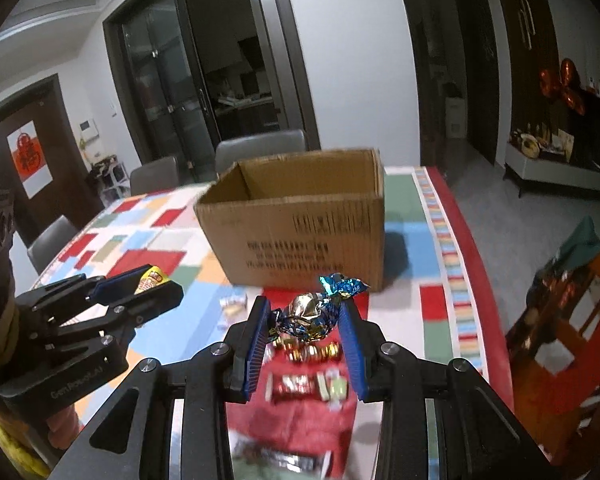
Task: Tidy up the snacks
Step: 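Grasp the blue foil candy with the right tool while the left lifts the egg candy, then drop the egg candy into the box with the left tool while the right drops the foil candy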
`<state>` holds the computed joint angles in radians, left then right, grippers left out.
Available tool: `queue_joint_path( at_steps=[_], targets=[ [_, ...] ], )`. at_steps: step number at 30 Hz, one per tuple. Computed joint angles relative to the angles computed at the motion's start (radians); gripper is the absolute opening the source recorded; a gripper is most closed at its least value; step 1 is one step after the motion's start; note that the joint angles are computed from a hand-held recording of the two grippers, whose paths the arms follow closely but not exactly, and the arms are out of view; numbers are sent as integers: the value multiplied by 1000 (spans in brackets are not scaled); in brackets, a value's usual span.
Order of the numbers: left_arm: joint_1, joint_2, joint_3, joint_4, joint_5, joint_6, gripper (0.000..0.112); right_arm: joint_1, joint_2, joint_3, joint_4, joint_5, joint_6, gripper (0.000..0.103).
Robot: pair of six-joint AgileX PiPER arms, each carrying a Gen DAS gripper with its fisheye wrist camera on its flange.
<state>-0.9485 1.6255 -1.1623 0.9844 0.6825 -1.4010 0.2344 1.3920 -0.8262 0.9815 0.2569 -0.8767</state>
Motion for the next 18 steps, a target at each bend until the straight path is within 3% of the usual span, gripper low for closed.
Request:
queue_joint_path(
  at_steps=[18],
  targets=[
    [225,102,-277,-141,-72,341,33,2,249,-476,-289,117,267,36]
  ],
)
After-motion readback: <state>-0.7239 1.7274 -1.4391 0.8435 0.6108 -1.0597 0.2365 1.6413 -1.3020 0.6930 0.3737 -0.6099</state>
